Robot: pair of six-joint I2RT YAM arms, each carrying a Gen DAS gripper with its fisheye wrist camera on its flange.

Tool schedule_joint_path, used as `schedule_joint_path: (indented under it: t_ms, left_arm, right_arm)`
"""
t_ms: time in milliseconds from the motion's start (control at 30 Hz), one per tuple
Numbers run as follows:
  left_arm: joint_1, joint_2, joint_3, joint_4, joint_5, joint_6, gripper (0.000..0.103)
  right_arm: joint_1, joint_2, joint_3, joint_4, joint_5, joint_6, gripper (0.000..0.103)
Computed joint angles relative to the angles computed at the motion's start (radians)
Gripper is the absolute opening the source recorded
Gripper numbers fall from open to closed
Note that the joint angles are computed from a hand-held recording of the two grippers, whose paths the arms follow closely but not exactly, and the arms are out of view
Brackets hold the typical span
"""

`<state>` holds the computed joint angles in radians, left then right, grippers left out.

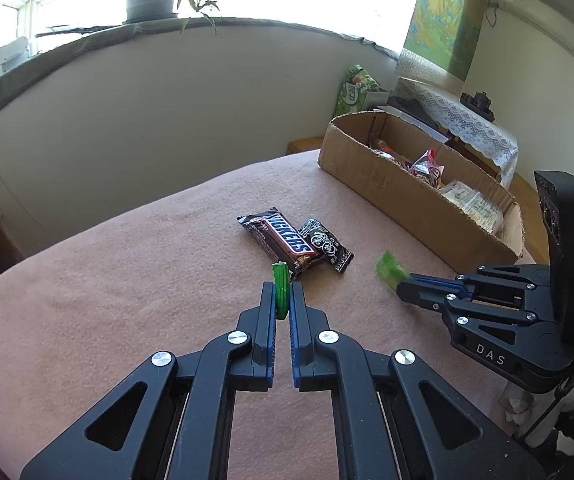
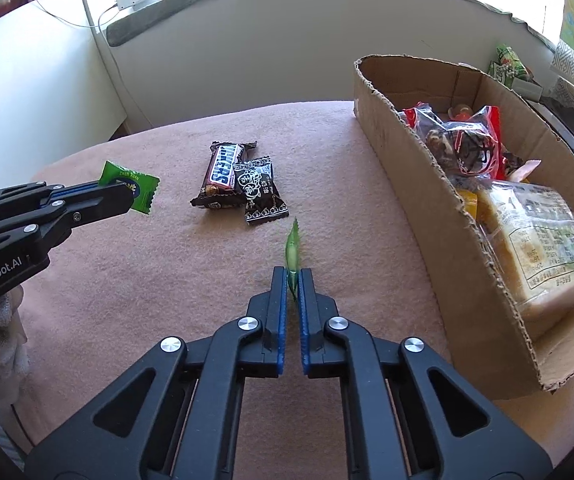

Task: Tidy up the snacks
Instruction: 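Carry the green candies with both grippers over the box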

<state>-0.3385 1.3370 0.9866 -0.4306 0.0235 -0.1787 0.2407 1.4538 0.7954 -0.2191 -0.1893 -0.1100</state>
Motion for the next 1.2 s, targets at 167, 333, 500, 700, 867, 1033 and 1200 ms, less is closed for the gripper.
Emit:
schedule_joint_path:
  t_ms: [167, 333, 500, 700, 867, 1033, 1200]
  left_arm:
    - [-0.006, -0.007, 0.014, -0.007, 0.002, -0.011, 0.005]
    - [-0.018, -0.013, 0.038, -0.014, 0.003, -0.031, 0.005]
    - [-0.041, 0.016, 0.093, -0.011, -0.009, -0.056, 0.005]
    - [-0.085, 0.108, 0.2, 0.0, -0.035, -0.085, 0.005]
    - [-0.125, 0.199, 0.311, -0.001, -0.059, -0.097, 0.005]
    - [-0.153, 0.307, 0.435, -0.014, -0.077, -0.105, 0.005]
    - [-0.181, 0.406, 0.553, -0.033, -0.094, -0.111, 0.005]
  right_arm:
    - [-0.035, -0.054, -0.021, -0.016, -0.051, -0.005, 0.005]
    - [-0.068, -0.124, -0.013, -0.061, -0.102, -0.023, 0.005]
    - [-0.119, -0.169, 0.036, -0.12, -0.156, -0.067, 0.005]
    - [-0.205, -0.156, 0.132, -0.171, -0.22, -0.119, 0.005]
    - [-0.293, -0.092, 0.228, -0.193, -0.265, -0.156, 0.005]
    - [-0.358, -0.012, 0.327, -0.205, -0.286, -0.191, 0.005]
    - [-0.397, 0.073, 0.419, -0.219, -0.302, -0.215, 0.005]
